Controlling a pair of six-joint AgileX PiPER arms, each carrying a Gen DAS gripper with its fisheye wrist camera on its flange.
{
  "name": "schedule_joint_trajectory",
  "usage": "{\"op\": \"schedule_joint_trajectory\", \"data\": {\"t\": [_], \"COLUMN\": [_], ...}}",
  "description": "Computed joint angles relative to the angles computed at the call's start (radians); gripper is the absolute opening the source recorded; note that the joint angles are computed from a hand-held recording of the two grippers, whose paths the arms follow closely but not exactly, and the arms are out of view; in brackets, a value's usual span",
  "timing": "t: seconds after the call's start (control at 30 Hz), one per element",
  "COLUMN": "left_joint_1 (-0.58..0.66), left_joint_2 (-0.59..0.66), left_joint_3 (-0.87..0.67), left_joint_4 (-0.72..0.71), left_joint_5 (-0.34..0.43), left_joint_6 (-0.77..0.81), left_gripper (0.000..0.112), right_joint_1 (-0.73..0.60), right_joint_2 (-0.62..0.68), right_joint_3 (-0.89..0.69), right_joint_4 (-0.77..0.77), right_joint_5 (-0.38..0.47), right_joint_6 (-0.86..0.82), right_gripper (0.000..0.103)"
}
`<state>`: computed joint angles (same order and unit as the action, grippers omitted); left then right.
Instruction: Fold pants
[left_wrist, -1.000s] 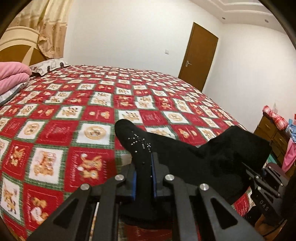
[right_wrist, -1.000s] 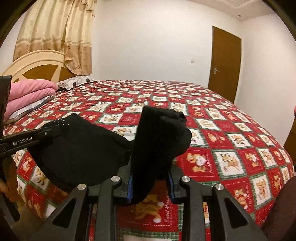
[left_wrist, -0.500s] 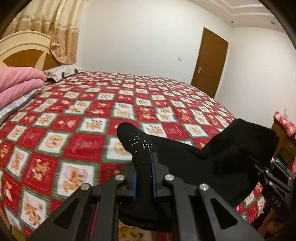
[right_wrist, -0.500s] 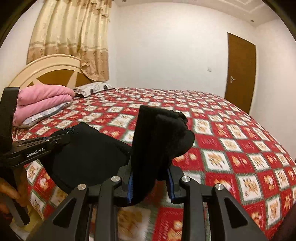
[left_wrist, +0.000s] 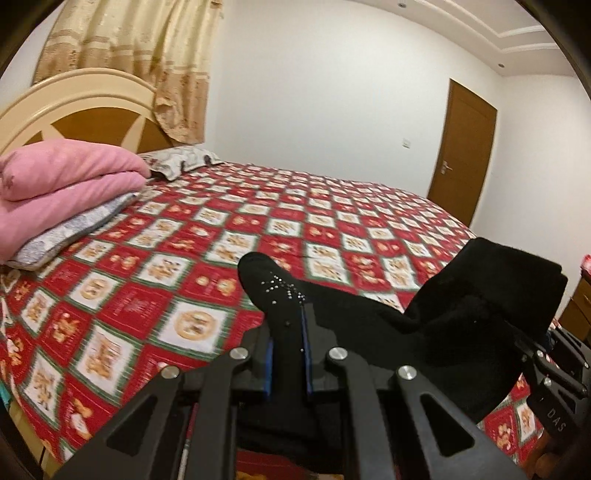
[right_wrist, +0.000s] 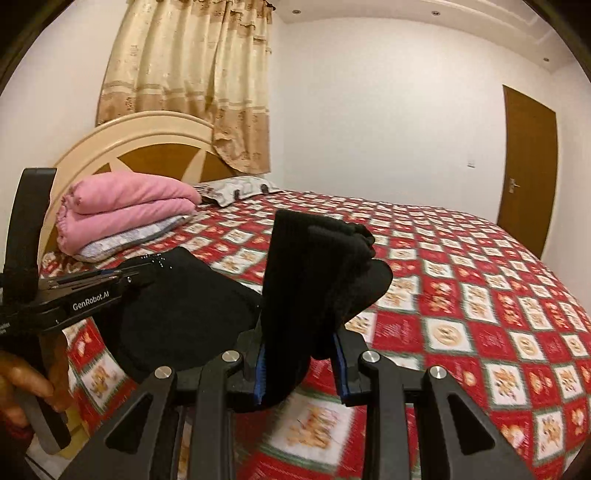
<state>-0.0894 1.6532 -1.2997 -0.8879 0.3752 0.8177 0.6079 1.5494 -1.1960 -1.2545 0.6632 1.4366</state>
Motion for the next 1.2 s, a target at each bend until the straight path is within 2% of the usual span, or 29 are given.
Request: {"op": "schedule_joint_trajectory", "data": {"t": [0.47,0.63,0.73,0.8,0.9,1.03,1.2], "left_joint_1": [0.098,0.089,0.066,0.056,0.039,0.015,0.004], "left_joint_2": [0.086,0.141,0.183,0.215,0.273,0.329,0.359], "left_joint_3": [-0.149,-0.216,-0.250,-0.274,-0.301,-0.309,-0.303], "left_joint_4": [0.083,0.227,0.418,0.511,0.602,0.727,0.858], "left_joint_5": [-0.006,-0.072,-0.136,-0.149,-0.138,-0.107,-0.072], "left_joint_6": [-0.083,-0.215,-0.383,-0.466,-0.534,-0.637,-0.754], "left_gripper": [0.012,0.012,0.012,0.012,0.012,0.012,0.012], "right_joint_1": [-0.044,-0.076,-0.103,-0.125,-0.152,-0.195,-0.219], "right_joint_2": [0.218,0.315,0.381,0.424,0.459,0.502,0.507], "right_joint_3": [-0.292,-0.399,-0.456,-0.485,-0.487,-0.489,-0.458], "right_joint_4": [0.065,0.067,0.112,0.165,0.228,0.404,0.521], "right_joint_5": [-0.118,-0.177,-0.199,-0.200,-0.197,-0.188,-0.187], "right_joint_6": [-0.150,-0.168,-0.210,-0.248,-0.288,-0.428,-0.511], "right_gripper": [0.030,0.030,0.030,0.030,0.030,0.030,0.030]}}
